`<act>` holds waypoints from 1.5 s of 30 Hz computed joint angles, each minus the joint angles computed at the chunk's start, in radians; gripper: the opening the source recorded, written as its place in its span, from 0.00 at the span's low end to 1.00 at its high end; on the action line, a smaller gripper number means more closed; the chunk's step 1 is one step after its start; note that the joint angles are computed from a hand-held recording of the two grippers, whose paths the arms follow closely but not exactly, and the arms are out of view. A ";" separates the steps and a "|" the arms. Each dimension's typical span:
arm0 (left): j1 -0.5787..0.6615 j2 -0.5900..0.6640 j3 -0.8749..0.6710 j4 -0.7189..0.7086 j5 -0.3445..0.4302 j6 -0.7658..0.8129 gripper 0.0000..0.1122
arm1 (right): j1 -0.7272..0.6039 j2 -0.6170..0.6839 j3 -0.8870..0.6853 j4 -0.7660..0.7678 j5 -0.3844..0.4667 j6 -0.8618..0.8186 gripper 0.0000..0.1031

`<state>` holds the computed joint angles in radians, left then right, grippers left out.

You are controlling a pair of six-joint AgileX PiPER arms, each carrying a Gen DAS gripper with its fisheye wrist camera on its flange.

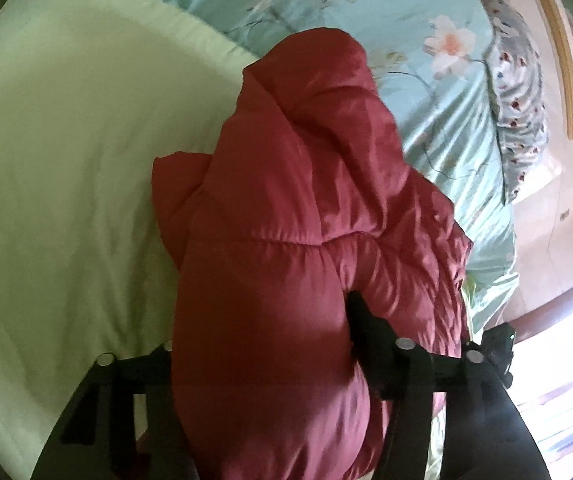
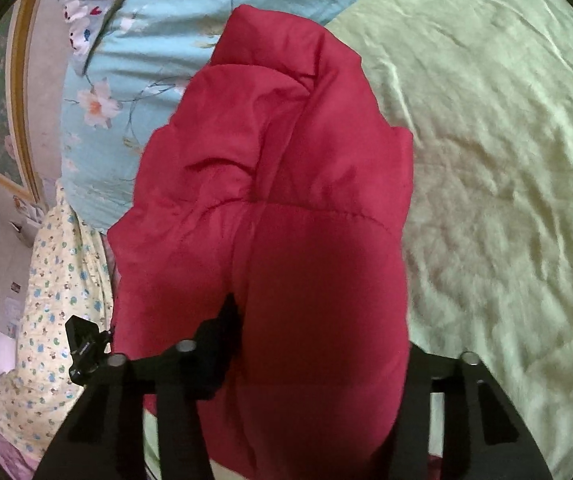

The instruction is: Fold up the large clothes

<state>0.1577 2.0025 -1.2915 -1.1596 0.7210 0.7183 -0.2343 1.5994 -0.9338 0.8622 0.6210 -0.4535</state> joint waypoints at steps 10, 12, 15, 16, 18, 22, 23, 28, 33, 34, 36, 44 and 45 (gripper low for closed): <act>0.056 -0.336 0.301 -0.044 0.049 0.160 0.40 | 0.095 -0.289 0.106 -0.170 0.038 0.200 0.37; 0.091 -0.411 0.384 -0.047 0.081 0.189 0.40 | 0.114 -0.364 0.150 -0.202 0.054 0.249 0.37; 0.165 -0.521 0.515 -0.040 0.142 0.242 0.40 | 0.143 -0.477 0.226 -0.241 0.076 0.314 0.37; 0.189 -0.554 0.552 -0.033 0.162 0.251 0.40 | 0.146 -0.505 0.247 -0.246 0.083 0.327 0.37; 0.259 -0.621 0.623 -0.012 0.219 0.276 0.40 | 0.165 -0.581 0.302 -0.263 0.093 0.373 0.37; 0.392 -0.738 0.721 0.046 0.330 0.310 0.40 | 0.211 -0.701 0.377 -0.309 0.097 0.480 0.37; 0.425 -0.765 0.738 0.061 0.358 0.322 0.40 | 0.233 -0.735 0.396 -0.335 0.093 0.526 0.37; 0.497 -0.790 0.764 0.100 0.406 0.348 0.41 | 0.324 -0.808 0.443 -0.440 0.059 0.702 0.37; 0.515 -0.717 0.773 0.102 0.366 0.359 0.42 | 0.237 -0.819 0.493 -0.369 0.050 0.620 0.40; 0.511 -0.701 0.775 0.098 0.353 0.354 0.43 | 0.242 -0.816 0.500 -0.376 0.038 0.628 0.40; 0.517 -0.676 0.781 0.087 0.343 0.359 0.45 | 0.229 -0.813 0.519 -0.364 0.018 0.613 0.44; 0.450 -0.716 0.812 0.088 0.251 0.313 0.53 | 0.277 -0.817 0.566 -0.439 -0.055 0.684 0.52; 0.442 -0.714 0.810 0.086 0.246 0.302 0.54 | 0.295 -0.818 0.568 -0.463 -0.065 0.715 0.53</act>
<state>0.5993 1.2882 -0.4816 -1.0739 0.9670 1.0201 0.0602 0.7814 -0.3655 0.3987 0.5560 0.2615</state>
